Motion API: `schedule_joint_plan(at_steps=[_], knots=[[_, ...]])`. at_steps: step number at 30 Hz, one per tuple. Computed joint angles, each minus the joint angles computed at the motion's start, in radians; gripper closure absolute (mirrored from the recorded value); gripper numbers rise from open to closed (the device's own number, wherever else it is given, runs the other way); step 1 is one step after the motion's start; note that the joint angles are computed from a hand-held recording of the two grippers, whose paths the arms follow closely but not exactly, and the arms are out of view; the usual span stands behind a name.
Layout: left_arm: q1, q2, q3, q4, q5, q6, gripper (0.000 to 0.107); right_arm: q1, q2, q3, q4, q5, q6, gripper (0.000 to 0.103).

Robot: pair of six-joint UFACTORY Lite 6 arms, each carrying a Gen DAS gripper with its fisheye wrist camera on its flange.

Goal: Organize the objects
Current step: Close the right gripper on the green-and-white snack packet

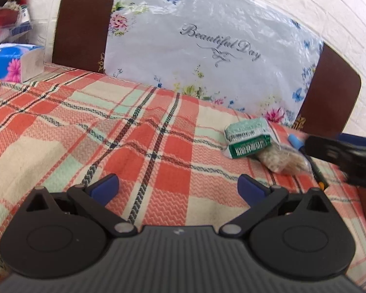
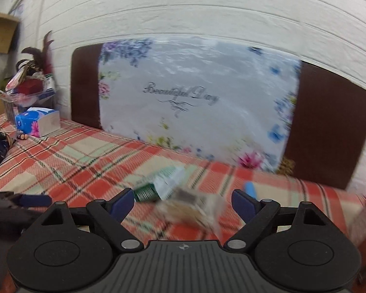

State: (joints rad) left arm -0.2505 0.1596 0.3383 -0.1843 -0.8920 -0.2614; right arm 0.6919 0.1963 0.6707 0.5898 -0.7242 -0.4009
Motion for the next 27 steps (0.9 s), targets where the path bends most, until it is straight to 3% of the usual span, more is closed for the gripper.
schedule_joint_plan(at_steps=[4, 8, 9, 11, 12, 15, 18, 20, 21, 22, 24, 27], knots=[[0.033, 0.02, -0.041, -0.005, -0.142, -0.058, 0.004, -0.075, 0.158, 0.203, -0.099, 0.104, -0.001, 0.018], [0.104, 0.032, -0.035, -0.005, -0.157, -0.142, 0.004, -0.135, 0.288, 0.395, -0.139, 0.225, 0.025, 0.018], [0.125, 0.034, -0.033, 0.011, -0.156, -0.168, 0.004, -0.143, 0.321, 0.445, -0.147, 0.263, 0.026, 0.021], [0.164, 0.041, -0.024, 0.049, -0.146, -0.213, 0.004, -0.163, 0.395, 0.565, -0.207, 0.4, 0.057, 0.04], [0.177, 0.041, -0.023, 0.066, -0.144, -0.23, 0.004, -0.168, 0.424, 0.601, -0.283, 0.448, 0.126, 0.056], [0.177, 0.032, -0.031, 0.041, -0.154, -0.232, 0.004, -0.134, 0.393, 0.541, -0.327, 0.384, 0.158, 0.066], [0.177, 0.012, -0.05, -0.006, -0.169, -0.231, 0.004, -0.045, 0.336, 0.431, -0.199, 0.252, -0.12, 0.067], [0.2, 0.007, -0.052, 0.005, -0.165, -0.252, 0.004, 0.015, 0.278, 0.327, -0.178, 0.182, -0.265, 0.065], [0.216, 0.01, -0.047, 0.031, -0.156, -0.269, 0.004, 0.034, 0.247, 0.279, -0.201, 0.185, -0.277, 0.058], [0.224, 0.012, -0.042, 0.045, -0.146, -0.276, 0.004, 0.048, 0.207, 0.228, -0.25, 0.213, -0.248, 0.049], [0.221, 0.006, -0.045, 0.047, -0.144, -0.273, 0.004, 0.071, 0.133, 0.125, -0.308, 0.203, -0.184, 0.042], [0.214, 0.001, -0.046, 0.046, -0.141, -0.265, 0.004, 0.098, 0.062, 0.03, -0.255, 0.152, -0.167, 0.04]])
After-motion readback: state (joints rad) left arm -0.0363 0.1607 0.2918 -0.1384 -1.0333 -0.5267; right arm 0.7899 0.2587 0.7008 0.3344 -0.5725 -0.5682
